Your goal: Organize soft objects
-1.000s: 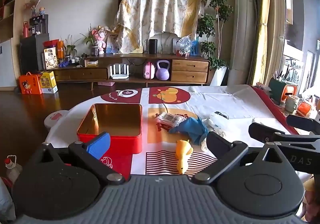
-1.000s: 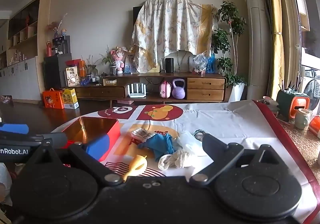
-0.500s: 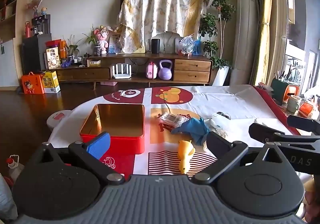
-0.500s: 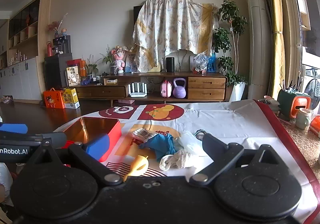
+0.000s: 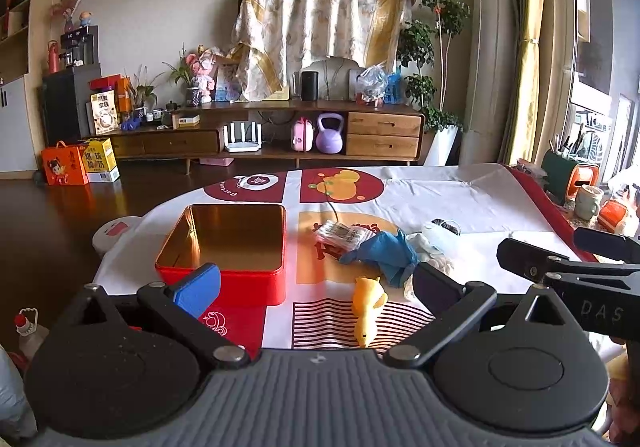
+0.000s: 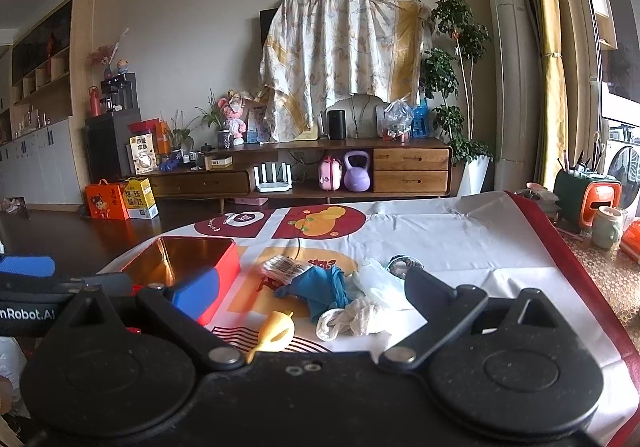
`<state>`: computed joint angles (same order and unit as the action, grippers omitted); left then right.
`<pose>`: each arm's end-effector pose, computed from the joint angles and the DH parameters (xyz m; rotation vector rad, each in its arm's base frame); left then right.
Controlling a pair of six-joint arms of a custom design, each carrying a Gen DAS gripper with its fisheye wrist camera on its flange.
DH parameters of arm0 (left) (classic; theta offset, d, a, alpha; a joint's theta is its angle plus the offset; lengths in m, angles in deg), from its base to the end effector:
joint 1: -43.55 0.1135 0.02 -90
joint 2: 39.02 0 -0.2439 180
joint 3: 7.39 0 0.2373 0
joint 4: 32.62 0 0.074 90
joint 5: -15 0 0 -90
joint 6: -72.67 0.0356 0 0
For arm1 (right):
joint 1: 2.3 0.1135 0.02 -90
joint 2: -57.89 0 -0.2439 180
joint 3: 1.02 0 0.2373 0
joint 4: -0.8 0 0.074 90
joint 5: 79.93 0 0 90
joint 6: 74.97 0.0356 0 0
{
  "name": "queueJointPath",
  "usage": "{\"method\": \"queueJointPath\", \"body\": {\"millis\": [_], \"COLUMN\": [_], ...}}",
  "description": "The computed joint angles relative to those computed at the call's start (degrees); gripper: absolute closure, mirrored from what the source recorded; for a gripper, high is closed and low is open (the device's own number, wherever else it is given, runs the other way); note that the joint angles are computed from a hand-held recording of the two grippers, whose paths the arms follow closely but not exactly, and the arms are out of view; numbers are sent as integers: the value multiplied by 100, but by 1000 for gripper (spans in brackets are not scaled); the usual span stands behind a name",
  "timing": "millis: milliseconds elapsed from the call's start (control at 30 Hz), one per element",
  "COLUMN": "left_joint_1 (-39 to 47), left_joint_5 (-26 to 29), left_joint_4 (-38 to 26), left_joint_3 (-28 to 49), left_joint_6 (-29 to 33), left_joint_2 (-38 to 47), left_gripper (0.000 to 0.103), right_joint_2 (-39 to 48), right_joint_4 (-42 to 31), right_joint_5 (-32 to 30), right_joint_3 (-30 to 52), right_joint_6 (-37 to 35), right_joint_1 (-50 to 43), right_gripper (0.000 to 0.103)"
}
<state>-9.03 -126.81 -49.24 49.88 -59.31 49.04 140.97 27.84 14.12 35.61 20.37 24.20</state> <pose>0.1927 -0.2058 0.1651 -0.1931 2.0353 0.0866 0.2315 0.1126 0.1472 -0.3053 1.8962 0.3075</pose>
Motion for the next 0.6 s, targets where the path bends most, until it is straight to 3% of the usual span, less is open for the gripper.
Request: {"method": "queueJointPath", "body": {"millis": [100,600], "left_joint_1": [24,153], "left_joint_5": [39,230], "left_joint_4": [-80,-103], "left_joint_3": [64,193], "left_joint_6": [-11,-5], "left_joint_2": [33,171], "left_gripper": [0,0], "right_joint_2": [132,635], "right_joint_4": [-13,317], "right_joint_5": [-284,-374], "right_joint_3": [132,242], "right_joint_6": [-51,-36], "right_joint_1": [-268,-354], "right_gripper": [4,4]}}
